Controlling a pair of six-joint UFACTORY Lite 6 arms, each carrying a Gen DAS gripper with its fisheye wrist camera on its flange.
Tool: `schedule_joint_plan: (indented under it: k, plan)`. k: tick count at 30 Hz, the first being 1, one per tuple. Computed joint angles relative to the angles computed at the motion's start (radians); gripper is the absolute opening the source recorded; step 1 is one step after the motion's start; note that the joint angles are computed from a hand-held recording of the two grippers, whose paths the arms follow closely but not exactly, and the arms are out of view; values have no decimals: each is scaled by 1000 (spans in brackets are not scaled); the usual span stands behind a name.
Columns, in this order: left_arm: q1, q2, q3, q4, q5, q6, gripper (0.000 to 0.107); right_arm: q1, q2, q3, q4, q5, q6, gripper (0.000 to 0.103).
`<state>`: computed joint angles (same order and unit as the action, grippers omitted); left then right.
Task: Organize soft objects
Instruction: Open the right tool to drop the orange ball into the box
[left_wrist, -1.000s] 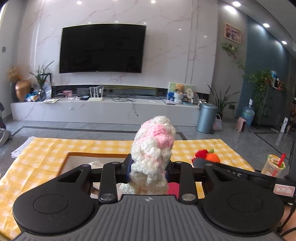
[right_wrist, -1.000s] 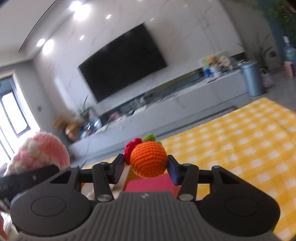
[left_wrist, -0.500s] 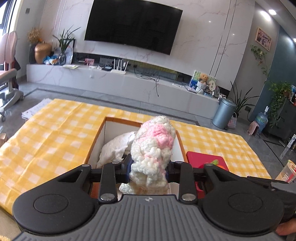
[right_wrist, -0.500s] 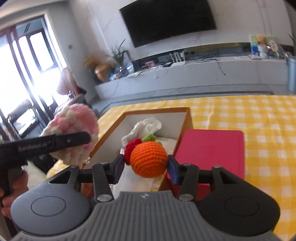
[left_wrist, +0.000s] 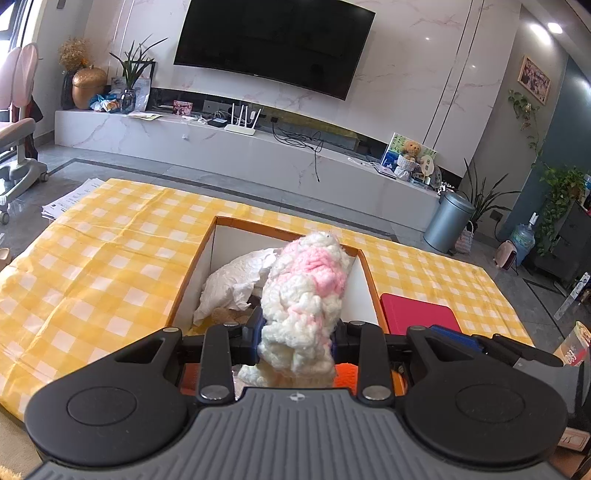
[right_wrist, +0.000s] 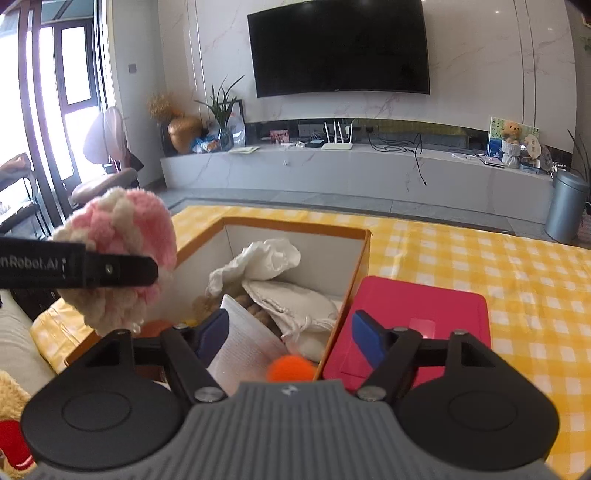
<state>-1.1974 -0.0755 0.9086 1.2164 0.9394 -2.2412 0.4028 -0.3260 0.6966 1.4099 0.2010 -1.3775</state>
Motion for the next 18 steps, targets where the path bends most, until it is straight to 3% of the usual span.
schedule_joint_plan:
  k: [5, 11, 15, 18]
  plan:
    - [30, 24, 3, 54, -35, -49, 36, -96, -24, -28, 288, 42, -242, 75]
    - [111, 117, -2, 237, -160, -318, 36, -240, 61, 30, 403, 142, -295, 75]
    - [162, 216, 112, 252, -230, -207, 36, -292, 148, 104, 383, 203, -249, 75]
    - [191, 351, 291, 125, -225, 2, 36, -324, 212, 166, 235, 288, -146, 75]
